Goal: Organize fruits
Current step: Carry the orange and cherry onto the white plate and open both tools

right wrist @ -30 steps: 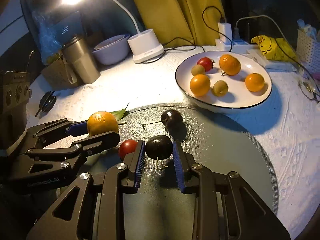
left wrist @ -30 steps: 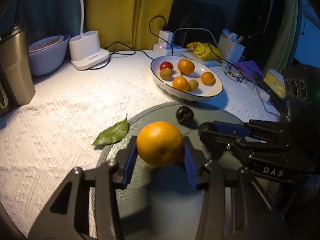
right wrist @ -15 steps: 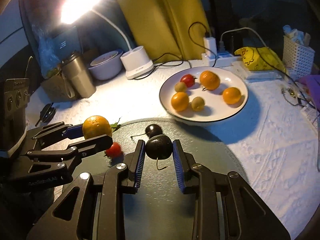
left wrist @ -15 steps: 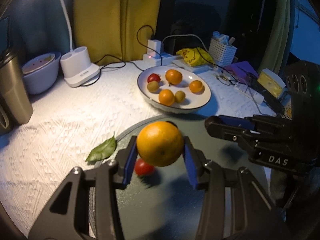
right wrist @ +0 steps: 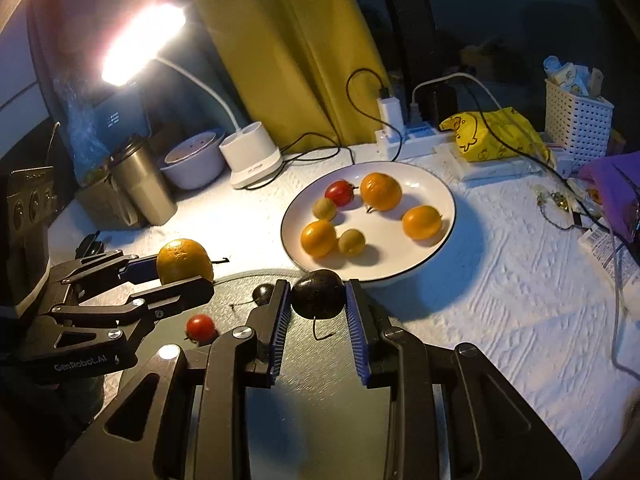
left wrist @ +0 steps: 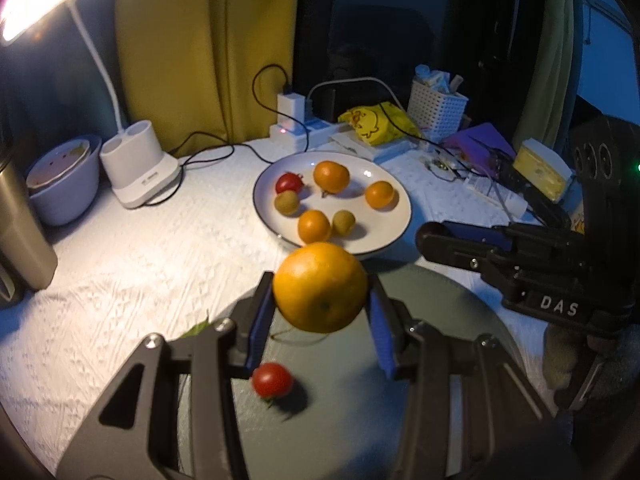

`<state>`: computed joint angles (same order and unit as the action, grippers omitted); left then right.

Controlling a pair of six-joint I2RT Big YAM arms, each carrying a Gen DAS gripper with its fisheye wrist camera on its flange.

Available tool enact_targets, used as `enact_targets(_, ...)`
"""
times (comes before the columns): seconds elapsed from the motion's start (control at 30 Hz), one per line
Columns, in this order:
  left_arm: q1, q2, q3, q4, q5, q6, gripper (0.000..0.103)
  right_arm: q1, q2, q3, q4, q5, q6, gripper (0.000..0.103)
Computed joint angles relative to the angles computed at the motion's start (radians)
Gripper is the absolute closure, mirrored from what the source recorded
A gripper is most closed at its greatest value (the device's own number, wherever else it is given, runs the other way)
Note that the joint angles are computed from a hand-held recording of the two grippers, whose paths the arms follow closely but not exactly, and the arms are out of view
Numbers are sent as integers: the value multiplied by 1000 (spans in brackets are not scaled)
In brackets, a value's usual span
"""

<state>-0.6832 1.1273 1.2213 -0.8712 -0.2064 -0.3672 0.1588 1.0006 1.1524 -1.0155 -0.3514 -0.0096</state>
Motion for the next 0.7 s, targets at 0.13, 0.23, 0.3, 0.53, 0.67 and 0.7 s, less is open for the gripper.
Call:
enact_targets(0.13, 4, 31, 26, 0, 4, 10, 58, -29, 17, 8, 6, -18, -14, 73)
enact_targets(0.23, 10, 53, 44, -1, 9, 20, 58, -46, 33, 14, 13, -26, -19, 73)
enact_targets(0.3, 16, 69, 56, 0, 14, 28, 58, -58, 46, 20, 19, -33, -24, 73)
enact_targets(0.53, 32, 130, 102, 8, 33, 55, 58, -91, 89, 37, 41, -48, -36, 73)
enact_targets(0.67, 41, 166, 127, 14, 50, 64, 58, -105, 118, 49, 48, -49, -46, 73)
enact_targets(0.7, 46, 178, 136, 15, 57, 65, 58, -108, 124, 52, 49, -50, -48, 73)
